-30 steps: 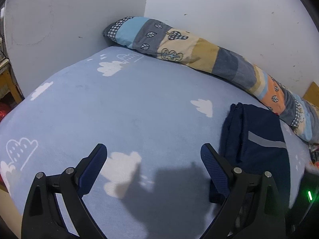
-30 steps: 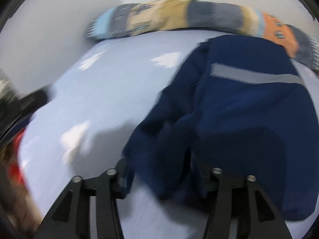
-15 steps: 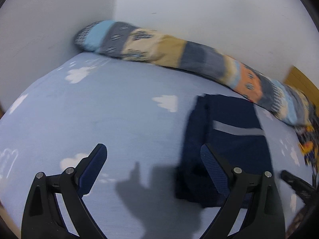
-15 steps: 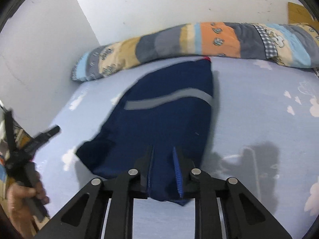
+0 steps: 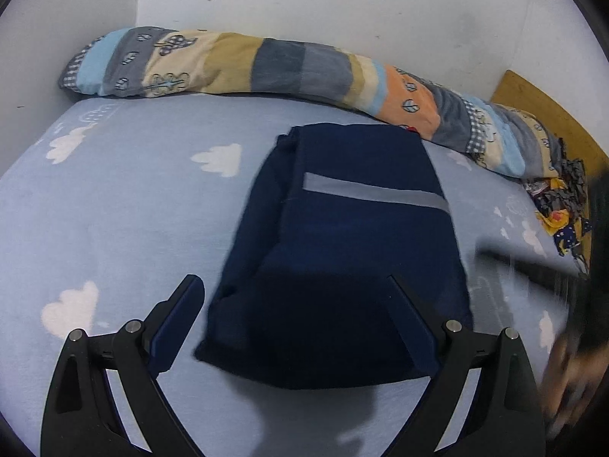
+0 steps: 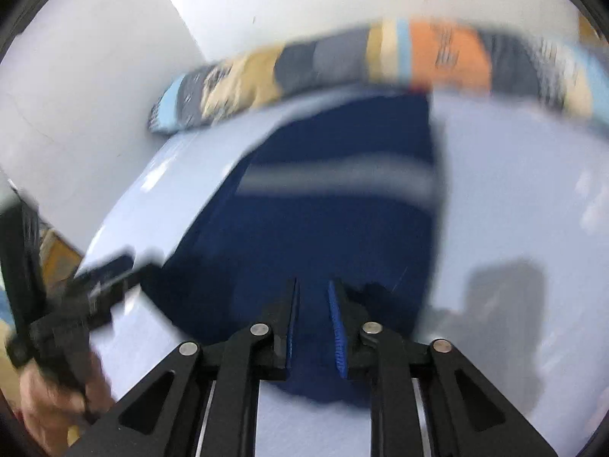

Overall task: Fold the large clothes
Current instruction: 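Lay the folded jacket edge down with the right tool and open it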

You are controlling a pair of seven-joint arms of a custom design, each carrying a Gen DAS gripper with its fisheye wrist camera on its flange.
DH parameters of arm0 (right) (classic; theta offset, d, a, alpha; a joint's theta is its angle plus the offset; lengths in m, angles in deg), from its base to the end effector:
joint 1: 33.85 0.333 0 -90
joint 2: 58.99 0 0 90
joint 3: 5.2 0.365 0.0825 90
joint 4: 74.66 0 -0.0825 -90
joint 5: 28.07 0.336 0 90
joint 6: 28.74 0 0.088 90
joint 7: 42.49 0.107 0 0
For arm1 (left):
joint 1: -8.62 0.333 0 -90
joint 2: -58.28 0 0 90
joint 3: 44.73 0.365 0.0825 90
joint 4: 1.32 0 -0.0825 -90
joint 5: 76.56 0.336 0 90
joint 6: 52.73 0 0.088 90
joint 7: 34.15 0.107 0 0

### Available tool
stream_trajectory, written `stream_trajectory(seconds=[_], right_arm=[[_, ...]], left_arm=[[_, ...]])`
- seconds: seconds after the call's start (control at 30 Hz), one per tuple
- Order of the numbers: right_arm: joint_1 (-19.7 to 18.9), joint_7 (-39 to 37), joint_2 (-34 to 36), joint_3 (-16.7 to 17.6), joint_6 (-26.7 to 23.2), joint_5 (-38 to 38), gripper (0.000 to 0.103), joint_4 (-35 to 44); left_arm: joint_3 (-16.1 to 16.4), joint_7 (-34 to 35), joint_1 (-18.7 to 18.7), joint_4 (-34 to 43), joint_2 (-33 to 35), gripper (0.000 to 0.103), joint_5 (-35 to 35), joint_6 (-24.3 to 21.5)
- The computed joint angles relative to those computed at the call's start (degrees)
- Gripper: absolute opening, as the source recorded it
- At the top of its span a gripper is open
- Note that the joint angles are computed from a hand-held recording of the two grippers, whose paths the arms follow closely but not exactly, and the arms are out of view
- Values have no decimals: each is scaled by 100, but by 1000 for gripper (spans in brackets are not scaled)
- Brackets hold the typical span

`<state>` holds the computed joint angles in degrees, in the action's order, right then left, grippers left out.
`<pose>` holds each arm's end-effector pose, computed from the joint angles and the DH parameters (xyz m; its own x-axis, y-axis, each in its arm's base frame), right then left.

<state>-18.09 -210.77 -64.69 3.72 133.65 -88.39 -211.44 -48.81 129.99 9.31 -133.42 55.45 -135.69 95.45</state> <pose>0.4051 0.2375 0.4792 -0.2868 -0.9177 -0.2750 -0.6777 0.3972 -0.6188 0.4891 -0.0136 0.4732 -0.5585 -0.8109 0.1751 -0.6909 0.3379 -0.6391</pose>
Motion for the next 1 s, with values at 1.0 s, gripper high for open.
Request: stream_trajectory(seconds=[1.0], right_arm=[[786, -1251, 864, -143, -849, 1304, 41, 193]], left_arm=[[-157, -1060, -180, -215, 74, 96, 983, 897]])
